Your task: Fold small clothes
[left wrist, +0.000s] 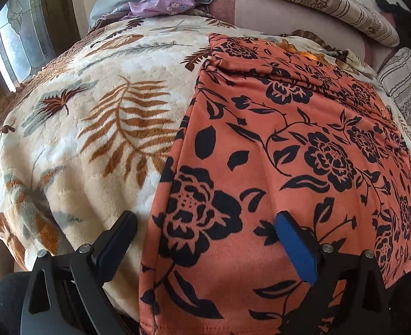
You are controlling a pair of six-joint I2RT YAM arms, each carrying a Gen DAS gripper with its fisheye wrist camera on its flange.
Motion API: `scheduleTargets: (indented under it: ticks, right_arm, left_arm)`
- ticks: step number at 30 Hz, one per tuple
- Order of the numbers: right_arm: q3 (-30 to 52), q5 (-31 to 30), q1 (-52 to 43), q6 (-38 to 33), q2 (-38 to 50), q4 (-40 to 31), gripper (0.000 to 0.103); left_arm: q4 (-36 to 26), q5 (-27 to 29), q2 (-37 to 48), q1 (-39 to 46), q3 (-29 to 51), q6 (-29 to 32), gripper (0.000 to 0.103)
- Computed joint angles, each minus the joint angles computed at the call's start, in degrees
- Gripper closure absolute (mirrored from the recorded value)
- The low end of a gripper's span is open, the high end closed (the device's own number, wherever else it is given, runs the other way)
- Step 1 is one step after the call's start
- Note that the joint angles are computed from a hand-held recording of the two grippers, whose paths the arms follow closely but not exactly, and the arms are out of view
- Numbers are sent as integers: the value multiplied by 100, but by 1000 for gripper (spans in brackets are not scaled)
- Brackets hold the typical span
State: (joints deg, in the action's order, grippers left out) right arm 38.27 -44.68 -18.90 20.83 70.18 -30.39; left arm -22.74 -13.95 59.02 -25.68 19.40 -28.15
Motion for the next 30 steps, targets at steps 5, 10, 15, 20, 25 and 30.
scheduleTargets:
  ticks: [5,10,15,20,25,30]
  right_arm:
    - [-43,15,-27,2,-120,-79,11]
    - [-61,132,28,-52,-255,-198,11]
    - [-94,169,21,-128,-403,-382,11]
    - [-127,-99,-210,-316,-560,-852,11]
    - [236,-505,-782,-1203,-312,-2167,11]
    - [1220,157,-1059,-2363,93,-3513,11]
  left_arm:
    - [-511,415,-467,130,-45,-189,4]
    - [-872,782,-1222,426,-250,-273,4]
    - [-1134,1446,-1996,1208,-365,-136,4]
    - [-1201,2094,-2196,1938,-380,40,4]
    - [-1424,2716,-2483,2830,-355,483,4]
    - [-1096,2862,-1610,3039,-212,934,4]
